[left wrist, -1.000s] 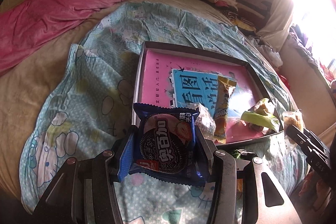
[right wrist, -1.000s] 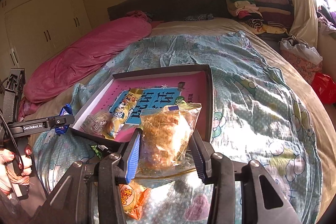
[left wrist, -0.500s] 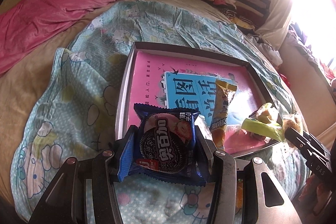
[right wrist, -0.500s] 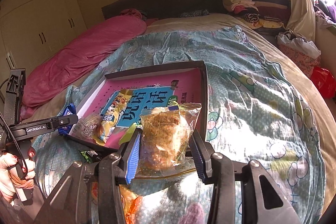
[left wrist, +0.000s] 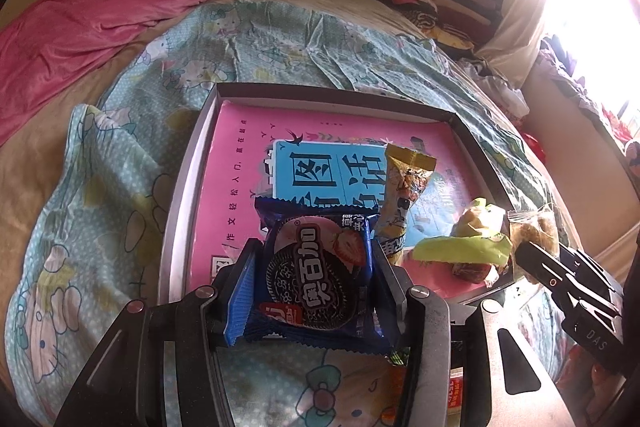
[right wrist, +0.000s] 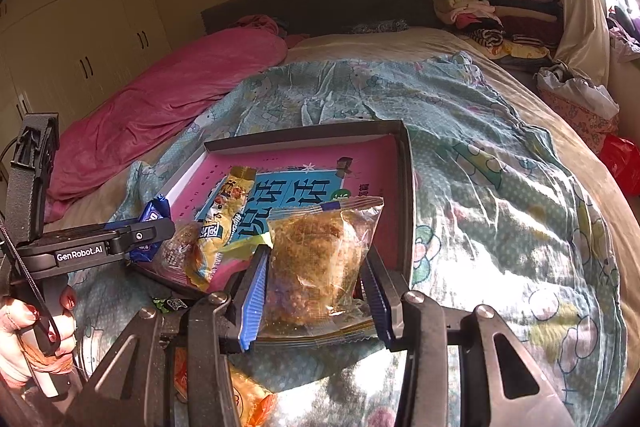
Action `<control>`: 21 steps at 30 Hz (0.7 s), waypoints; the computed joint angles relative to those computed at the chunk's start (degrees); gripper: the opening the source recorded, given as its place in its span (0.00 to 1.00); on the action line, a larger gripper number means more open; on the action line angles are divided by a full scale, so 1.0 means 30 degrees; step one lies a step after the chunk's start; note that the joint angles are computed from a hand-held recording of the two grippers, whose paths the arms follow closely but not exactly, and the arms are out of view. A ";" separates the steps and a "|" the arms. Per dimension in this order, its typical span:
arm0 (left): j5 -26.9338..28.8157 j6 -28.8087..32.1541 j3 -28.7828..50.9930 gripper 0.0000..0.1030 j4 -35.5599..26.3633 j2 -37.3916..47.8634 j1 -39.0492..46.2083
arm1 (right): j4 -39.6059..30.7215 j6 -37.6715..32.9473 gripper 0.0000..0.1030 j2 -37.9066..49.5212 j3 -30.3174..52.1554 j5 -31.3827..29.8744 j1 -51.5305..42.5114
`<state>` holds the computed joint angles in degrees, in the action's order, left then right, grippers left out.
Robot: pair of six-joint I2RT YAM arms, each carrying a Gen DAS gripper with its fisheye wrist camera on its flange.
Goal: Organize snacks
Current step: 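Lift blue cookie pack with left gripper while right gripper carries pastry bag over tray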
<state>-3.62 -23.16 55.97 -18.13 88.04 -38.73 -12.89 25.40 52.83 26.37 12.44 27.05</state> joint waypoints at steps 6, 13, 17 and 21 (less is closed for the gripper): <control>-0.0166 -0.0087 0.0474 0.51 0.0000 0.0464 -0.0474 | 0.0882 -0.0374 0.44 0.1125 0.0273 -0.0266 -0.0086; -0.0305 -0.0181 0.0863 0.51 -0.0076 0.0925 -0.0963 | 0.1548 -0.0590 0.44 0.2270 0.0473 -0.0415 -0.0106; -0.0453 -0.0194 0.1059 0.51 -0.0098 0.1162 -0.1268 | 0.1768 -0.0683 0.44 0.2678 0.0590 -0.0333 -0.0018; -0.0678 -0.0171 0.1264 0.51 -0.0161 0.1366 -0.1566 | 0.2037 -0.0762 0.44 0.3000 0.0643 -0.0417 -0.0142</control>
